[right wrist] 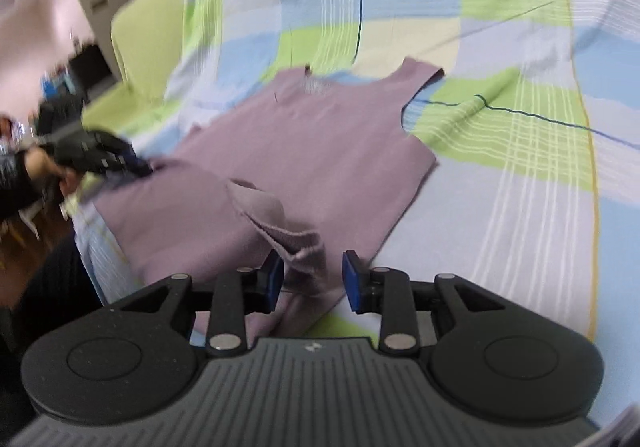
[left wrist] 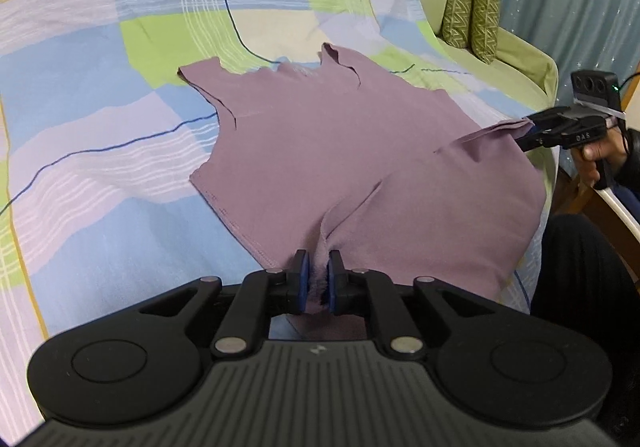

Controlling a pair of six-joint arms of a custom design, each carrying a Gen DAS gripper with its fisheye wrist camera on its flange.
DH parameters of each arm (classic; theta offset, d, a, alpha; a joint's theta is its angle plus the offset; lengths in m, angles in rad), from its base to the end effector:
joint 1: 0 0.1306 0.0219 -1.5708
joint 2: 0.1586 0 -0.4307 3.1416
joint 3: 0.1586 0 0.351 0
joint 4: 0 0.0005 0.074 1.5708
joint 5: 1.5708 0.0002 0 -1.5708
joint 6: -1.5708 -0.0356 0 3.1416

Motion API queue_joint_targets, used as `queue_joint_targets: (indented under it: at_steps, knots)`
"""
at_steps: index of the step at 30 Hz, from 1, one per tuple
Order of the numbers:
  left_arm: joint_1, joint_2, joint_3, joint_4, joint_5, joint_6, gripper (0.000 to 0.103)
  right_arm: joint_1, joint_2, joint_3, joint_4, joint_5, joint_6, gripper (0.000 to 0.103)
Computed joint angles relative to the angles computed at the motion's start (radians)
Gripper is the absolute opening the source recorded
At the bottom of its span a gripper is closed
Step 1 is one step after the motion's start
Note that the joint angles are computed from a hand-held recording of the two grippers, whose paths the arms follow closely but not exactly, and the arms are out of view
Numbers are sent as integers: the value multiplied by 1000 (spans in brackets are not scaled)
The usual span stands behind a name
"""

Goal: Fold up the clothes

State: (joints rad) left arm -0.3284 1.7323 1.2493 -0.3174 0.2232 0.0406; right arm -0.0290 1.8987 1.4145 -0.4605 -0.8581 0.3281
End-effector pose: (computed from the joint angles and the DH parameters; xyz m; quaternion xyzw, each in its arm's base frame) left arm 0.5121 -0.1833 0.2982 0.1735 0.9054 -0.1700 0.3481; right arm 0.5913 0.0093 0.2690 -0.2556 0.8364 0.3398 0.3459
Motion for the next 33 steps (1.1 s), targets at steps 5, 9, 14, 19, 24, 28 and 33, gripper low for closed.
queue_joint_targets:
  at_steps: [5,9,14,19,24,28,33]
  knots:
    - [-6,-19,-30,70,-31,25,9,7,-25,-52,107,-2,-51,17]
    - [-8,-21,-23,75,-60,39,7,17,-37,-61,167,36,-129,7]
    - [-7,-35,-31,65,-99,27,26,28,-33,-59,152,107,-192,8]
    - [6,-71,-68,62,-79,-34,33,17,-36,-91,188,78,-224,13]
    - [-5,-54,-58,28,-103,-83,33,17,-31,-103,214,69,-238,14]
    - [-3,-31,-49,45,-96,-54,33,25,-31,-102,215,78,-234,14]
    - [-10,-30,-50,36,-106,-54,1,30,-38,-112,230,100,-239,14]
